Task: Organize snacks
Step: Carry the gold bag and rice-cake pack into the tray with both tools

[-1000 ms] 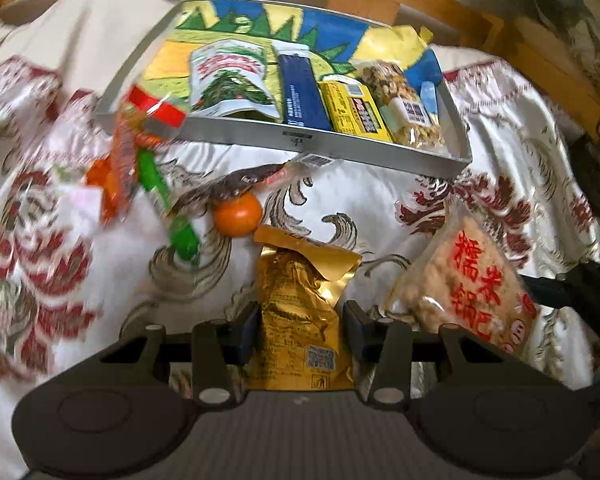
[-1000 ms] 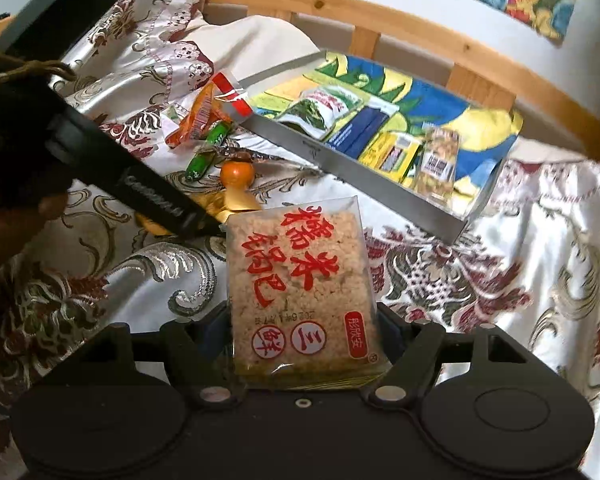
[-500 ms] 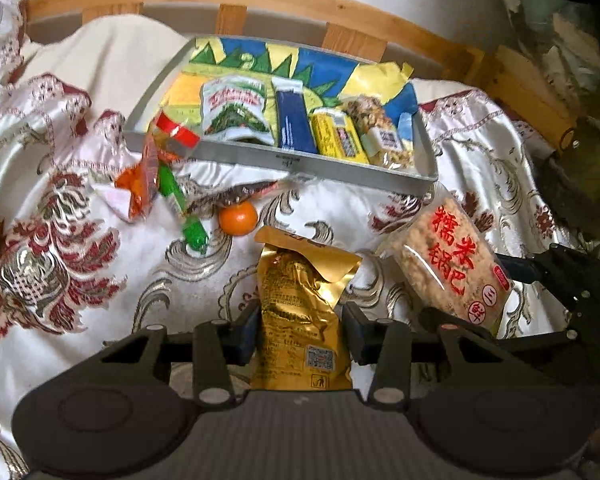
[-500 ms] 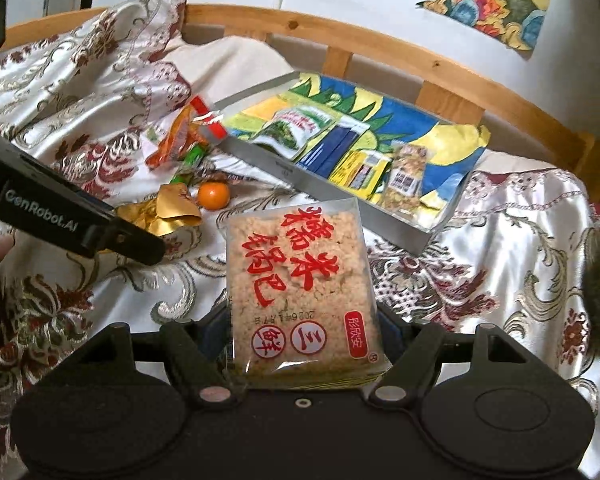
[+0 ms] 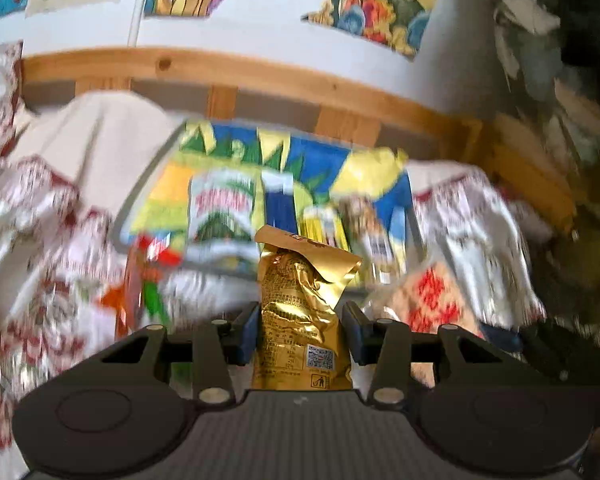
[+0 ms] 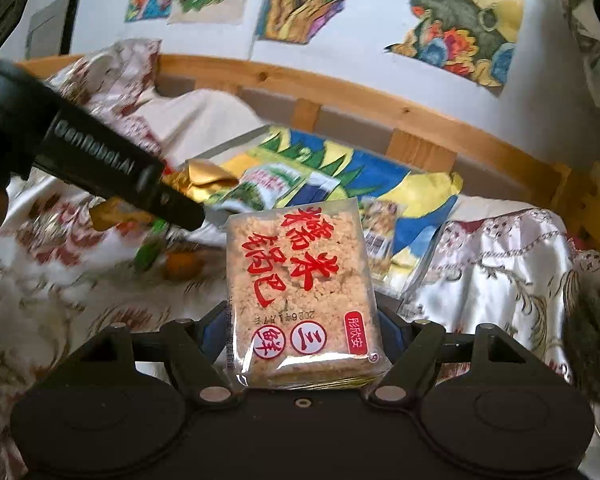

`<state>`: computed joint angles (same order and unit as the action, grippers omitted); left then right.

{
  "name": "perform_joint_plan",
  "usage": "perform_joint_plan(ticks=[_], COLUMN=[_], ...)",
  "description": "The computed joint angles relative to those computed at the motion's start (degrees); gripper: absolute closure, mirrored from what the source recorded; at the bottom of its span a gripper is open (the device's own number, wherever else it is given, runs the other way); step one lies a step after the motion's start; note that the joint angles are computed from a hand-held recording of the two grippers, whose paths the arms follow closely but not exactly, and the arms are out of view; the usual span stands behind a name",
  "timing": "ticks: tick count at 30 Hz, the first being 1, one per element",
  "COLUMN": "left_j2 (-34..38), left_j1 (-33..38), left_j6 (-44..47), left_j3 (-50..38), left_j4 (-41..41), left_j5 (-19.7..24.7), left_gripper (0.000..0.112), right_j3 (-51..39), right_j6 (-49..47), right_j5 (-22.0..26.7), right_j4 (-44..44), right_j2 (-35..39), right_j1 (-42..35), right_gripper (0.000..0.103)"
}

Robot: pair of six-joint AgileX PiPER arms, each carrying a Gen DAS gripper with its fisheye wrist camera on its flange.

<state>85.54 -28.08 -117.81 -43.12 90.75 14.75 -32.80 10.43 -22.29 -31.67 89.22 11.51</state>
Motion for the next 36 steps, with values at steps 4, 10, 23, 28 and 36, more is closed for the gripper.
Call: perform_joint_plan(ticks=[4,10,23,28,36], left_j2=[4.77,14.17,32.95,36.32,36.91], left_j1=[3.16,7.48,12.49,11.84,11.27], left_j6=[2.09,10.11,29.97,38.96,40.66], left_j3=[-7.40,-19.27,-38.19,-41.90,-42.90], left_j4=[0.04,-5.64,-26.93,-33.20,-33.22], left_j5=[-1.04,-2.35,-3.73,-1.52,0.57], left_gripper=[0.065,0.064,0.064,0.063,0.060], right_j3=[-6.25,-17.76,-37.75,-40.06,-40.57], right_j6=[-1.60,-2.22,-11.01,-8.67,-27.82], right_j5=[-0.32,-2.19,3.56,2.63,0.16], right_j4=[6.74,10.40,19.58,16.96,31.44], right_j2=[5.25,14.58,30.76,33.84,35.97], right_j1=[0.67,0.21,2.20,2.56,5.35], right_gripper=[0.028,0.028,0.028,0.028,0.027])
